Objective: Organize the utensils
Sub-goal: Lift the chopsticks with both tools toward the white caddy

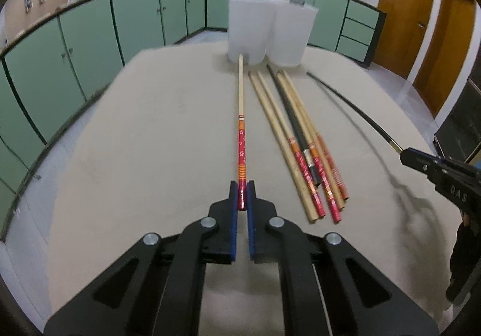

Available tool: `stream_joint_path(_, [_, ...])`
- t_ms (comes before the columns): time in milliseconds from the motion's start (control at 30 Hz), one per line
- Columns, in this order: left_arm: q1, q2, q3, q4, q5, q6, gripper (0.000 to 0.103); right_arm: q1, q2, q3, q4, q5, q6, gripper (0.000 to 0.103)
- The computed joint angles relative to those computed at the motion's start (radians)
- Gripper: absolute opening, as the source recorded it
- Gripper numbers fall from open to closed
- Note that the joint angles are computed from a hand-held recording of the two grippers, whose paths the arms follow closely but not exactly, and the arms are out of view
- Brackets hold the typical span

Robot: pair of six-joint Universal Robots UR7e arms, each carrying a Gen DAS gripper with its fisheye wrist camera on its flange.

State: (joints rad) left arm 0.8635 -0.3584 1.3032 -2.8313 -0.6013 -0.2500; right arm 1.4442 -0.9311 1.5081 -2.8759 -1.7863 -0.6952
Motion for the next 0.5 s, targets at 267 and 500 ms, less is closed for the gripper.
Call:
stream_joint_path(267, [-0.032,-0.059,-0.002,0.017,-0.018,0.034,0.005,0.022,-0.044,-0.018,-0.008,0.044,-0.016,0.006])
stream_joint_path(500, [-0.022,-0.091,0.013,0.088,-0.063,-0.032,0.005,0.027,-0.05,-0.03,-0.005,0.054,-0.01,0.006])
